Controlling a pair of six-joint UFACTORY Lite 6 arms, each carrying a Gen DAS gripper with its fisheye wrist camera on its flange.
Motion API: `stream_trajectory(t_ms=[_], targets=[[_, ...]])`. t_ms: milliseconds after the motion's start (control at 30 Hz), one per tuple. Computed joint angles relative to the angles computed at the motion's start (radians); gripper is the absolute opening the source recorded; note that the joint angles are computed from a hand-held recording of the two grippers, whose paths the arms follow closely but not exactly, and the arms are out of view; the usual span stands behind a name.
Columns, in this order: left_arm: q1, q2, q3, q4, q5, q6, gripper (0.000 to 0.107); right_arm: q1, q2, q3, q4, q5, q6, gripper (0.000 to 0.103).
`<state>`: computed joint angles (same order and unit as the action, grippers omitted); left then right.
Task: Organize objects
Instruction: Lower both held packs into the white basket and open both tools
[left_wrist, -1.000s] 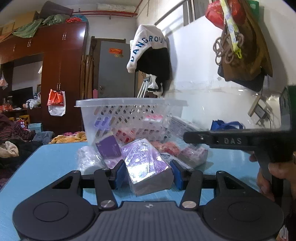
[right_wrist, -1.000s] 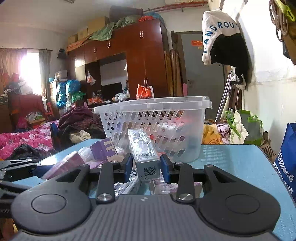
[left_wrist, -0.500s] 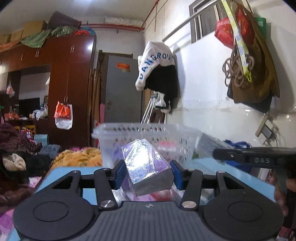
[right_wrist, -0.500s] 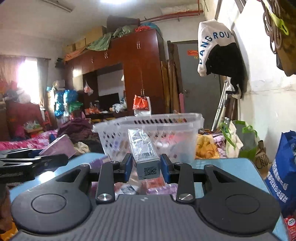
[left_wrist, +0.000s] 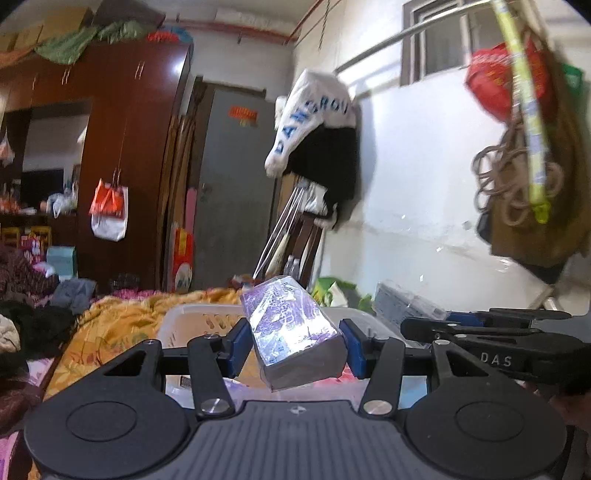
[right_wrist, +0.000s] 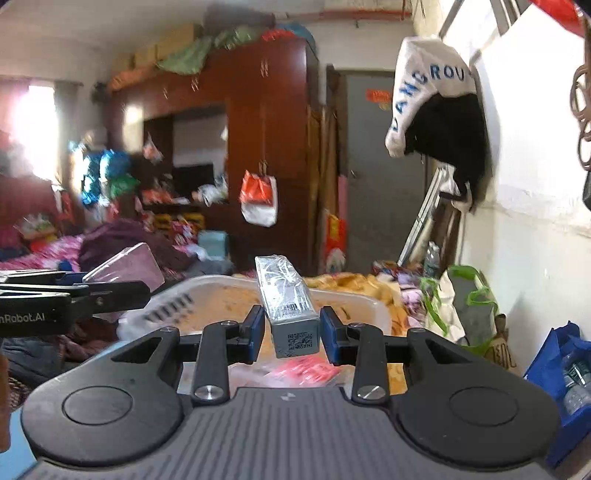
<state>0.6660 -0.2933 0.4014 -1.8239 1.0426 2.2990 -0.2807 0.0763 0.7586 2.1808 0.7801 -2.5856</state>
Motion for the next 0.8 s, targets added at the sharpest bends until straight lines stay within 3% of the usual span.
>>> stream_trajectory(t_ms=[133,233,267,300,333,367,400,500,633,733,800], targets=[[-0.196,0.114,0.116,-0.154,-0.2,0.046,0.055,0.048,0.095,0.117,-0.006,-0.095,0.041,0.036],[-0.261,0.197,0.174,-0.246,-0.267,0.105,0.059,0.047,0.134,0.156,-0.055,-0.093,0.095,0.039],[-0.275,0.232,0.203,-0.246,-0.286,0.1,0.064,0.056,0.152,0.175,-0.075,-0.107,0.102,0.045],[-0.282,0.271,0.238,-0.217,-0.301,0.076,0.079,0.072,0.17,0.192,-0.087,-0.132,0.099,0.053],[-0.296,0.305,0.266,-0.203,-0.328,0.065,0.083,0.081,0.168,0.183,-0.056,-0.147,0.058,0.055],[-0.298,0.319,0.274,-0.18,-0.346,0.059,0.083,0.086,0.152,0.153,0.017,-0.151,-0.026,0.068],[-0.287,0.325,0.268,-0.165,-0.334,0.074,0.083,0.077,0.129,0.108,0.08,-0.124,-0.1,0.084],[-0.182,0.253,0.137,-0.202,-0.213,0.205,0.085,-0.04,0.057,-0.043,0.041,0.066,-0.119,0.1],[0.118,0.166,-0.041,-0.021,0.03,0.263,0.09,-0.243,0.042,-0.188,-0.159,0.221,-0.092,0.103],[0.364,0.22,-0.112,0.122,0.18,0.395,0.09,-0.318,0.104,-0.238,-0.239,0.202,-0.165,0.103],[0.469,0.288,-0.098,0.211,0.202,0.419,0.09,-0.351,0.144,-0.262,-0.255,0.204,-0.209,0.103]])
